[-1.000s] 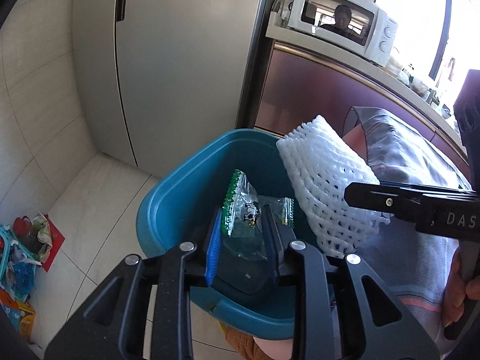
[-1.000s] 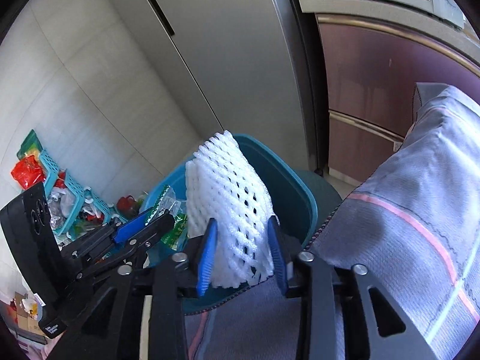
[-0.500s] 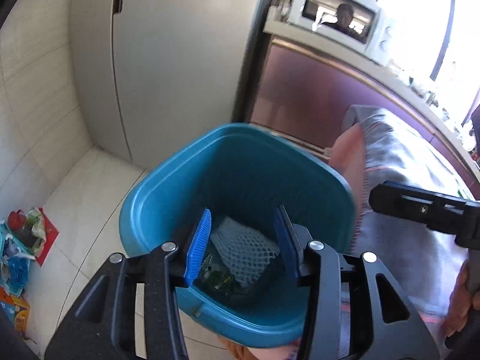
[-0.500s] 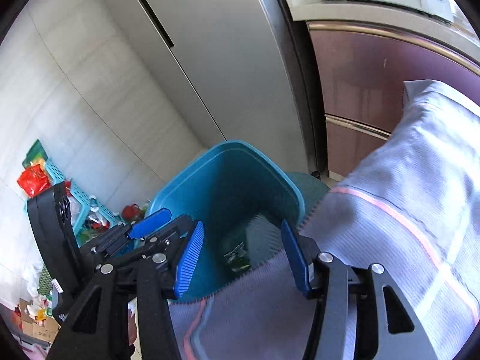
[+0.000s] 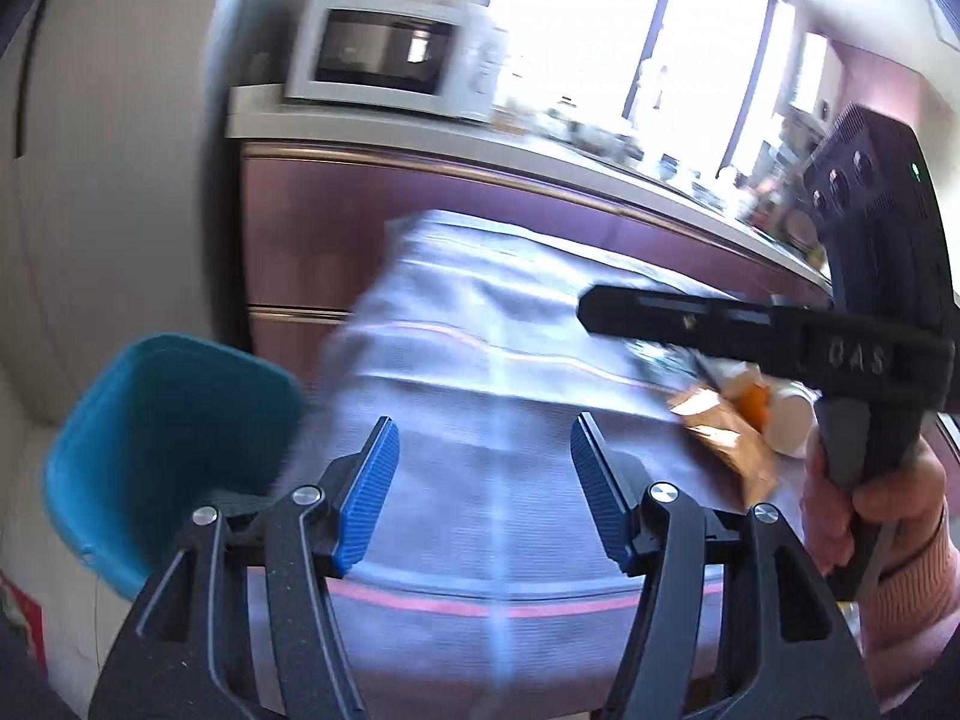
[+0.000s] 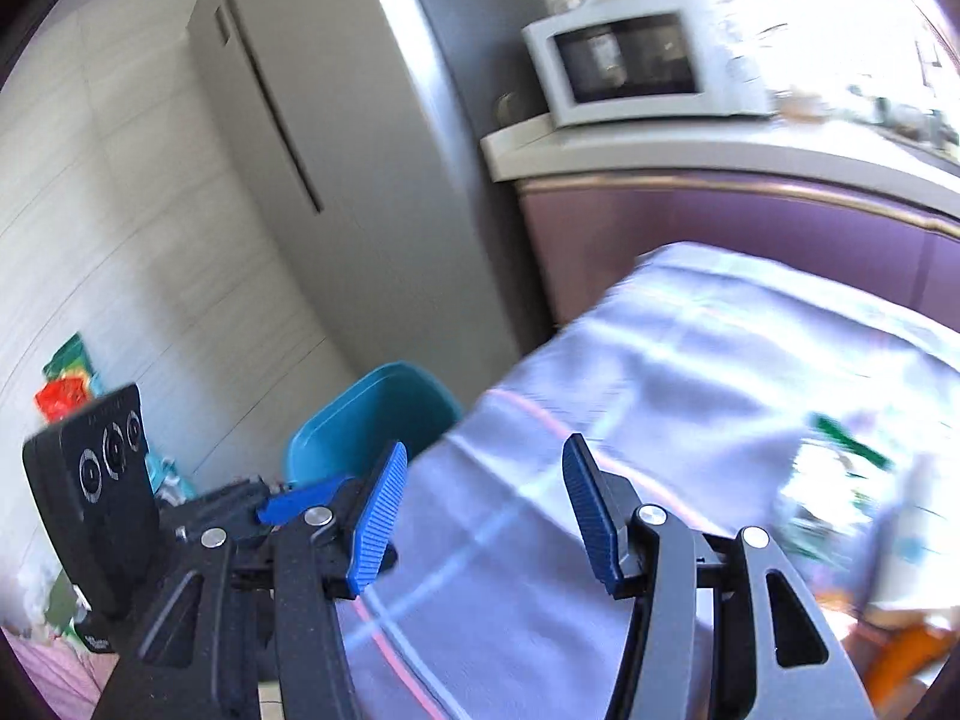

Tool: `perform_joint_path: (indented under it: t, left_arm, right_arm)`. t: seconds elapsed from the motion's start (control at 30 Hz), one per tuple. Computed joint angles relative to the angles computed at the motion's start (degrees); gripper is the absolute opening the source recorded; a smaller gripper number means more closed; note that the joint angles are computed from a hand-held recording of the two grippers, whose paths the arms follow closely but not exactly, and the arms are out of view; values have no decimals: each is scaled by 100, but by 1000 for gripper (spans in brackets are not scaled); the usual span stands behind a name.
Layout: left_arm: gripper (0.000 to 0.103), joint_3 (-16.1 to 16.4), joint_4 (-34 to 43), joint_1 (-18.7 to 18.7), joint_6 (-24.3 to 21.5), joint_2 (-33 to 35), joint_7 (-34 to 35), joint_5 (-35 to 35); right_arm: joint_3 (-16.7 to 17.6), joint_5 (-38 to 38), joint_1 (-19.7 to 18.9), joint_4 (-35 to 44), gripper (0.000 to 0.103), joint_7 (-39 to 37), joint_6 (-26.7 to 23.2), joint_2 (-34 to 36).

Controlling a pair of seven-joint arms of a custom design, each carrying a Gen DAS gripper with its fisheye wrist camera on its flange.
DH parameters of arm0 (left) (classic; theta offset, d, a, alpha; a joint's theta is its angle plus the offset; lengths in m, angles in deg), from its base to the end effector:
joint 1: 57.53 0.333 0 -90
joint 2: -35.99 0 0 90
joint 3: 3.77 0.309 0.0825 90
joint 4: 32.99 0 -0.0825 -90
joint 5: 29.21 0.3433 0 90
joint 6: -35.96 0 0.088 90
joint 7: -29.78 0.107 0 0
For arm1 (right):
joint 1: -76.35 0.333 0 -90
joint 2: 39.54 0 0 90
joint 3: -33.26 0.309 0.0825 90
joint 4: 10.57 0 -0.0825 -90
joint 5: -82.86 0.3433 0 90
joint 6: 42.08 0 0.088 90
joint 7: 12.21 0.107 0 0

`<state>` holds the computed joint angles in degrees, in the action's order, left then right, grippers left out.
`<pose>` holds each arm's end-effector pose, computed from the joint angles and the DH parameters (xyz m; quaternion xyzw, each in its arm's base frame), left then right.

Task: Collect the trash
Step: 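Move both grippers back over the trash on the table, then grasp the gold snack bag with the left gripper while the right gripper grasps a white tissue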

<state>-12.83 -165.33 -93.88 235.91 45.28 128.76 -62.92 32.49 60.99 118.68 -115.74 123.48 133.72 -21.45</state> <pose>0.4217 -0.3290 0.4123 -0.5340 0.7048 -0.4394 0.1582 0.4599 0.4489 0.4817 -0.7201 0.5322 -0.1083 0.4318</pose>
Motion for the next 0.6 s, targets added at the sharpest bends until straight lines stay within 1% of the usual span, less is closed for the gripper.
perform_joint_path:
  t: [0.03, 0.07, 0.1, 0.17, 0.2, 0.23, 0.3, 0.37, 0.4, 0.43, 0.5, 0.53, 0.6]
  left_arm:
    - [59, -141, 91, 97, -84, 70, -101, 216]
    - [60, -398, 154, 347, -166, 140, -367, 608]
    - [60, -581, 246, 513, -246, 233, -592, 939]
    - [60, -787, 452, 649, -428, 404, -842, 1353]
    - [60, -802, 540, 596, -493, 472, -909, 1458]
    - [60, -939, 630, 695, -556, 555, -1011, 1633]
    - [60, -1551, 812, 1243, -718, 755, -1267, 2066]
    - [60, -2133, 989, 1725, -897, 985, -1439, 2395]
    - [60, -2335, 1087, 1879, -999, 1096, -1488, 2529]
    - [60, -2427, 1163, 1939, -1077, 1183, -1537, 2627]
    - [60, -2392, 1418, 1847, -1299, 1367, -1638, 2801]
    - [61, -2381, 1534, 1820, -1390, 1462, -1676, 2896]
    - [61, -2236, 1748, 1636, -1566, 1567, -1772, 3029]
  right_arm:
    - [-364, -264, 259, -233, 52, 344, 58, -188]
    - [-667, -581, 459, -453, 52, 721, 124, -362]
    - [-939, -966, 630, -630, 52, 1148, 160, -513]
    - [-1504, -1969, 1013, -949, 52, 2175, 140, -832]
    - [-1679, -2445, 1115, -1100, 52, 2653, 118, -995]
    - [-1791, -2901, 1156, -1273, 52, 3078, 76, -1188]
    - [-1866, -3808, 1157, -1512, 52, 3965, -89, -1509]
    - [-1797, -4743, 1055, -1767, 52, 4898, -290, -1852]
    - [-1720, -5163, 981, -1893, 52, 5330, -454, -2031]
    - [-1626, -5571, 897, -2058, 52, 5740, -605, -2227]
    - [-1419, -6077, 732, -2246, 52, 6304, -965, -2470]
    - [-1308, -6176, 660, -2383, 52, 6421, -1225, -2641]
    - [-1148, -6354, 479, -2575, 52, 6656, -1474, -2856]
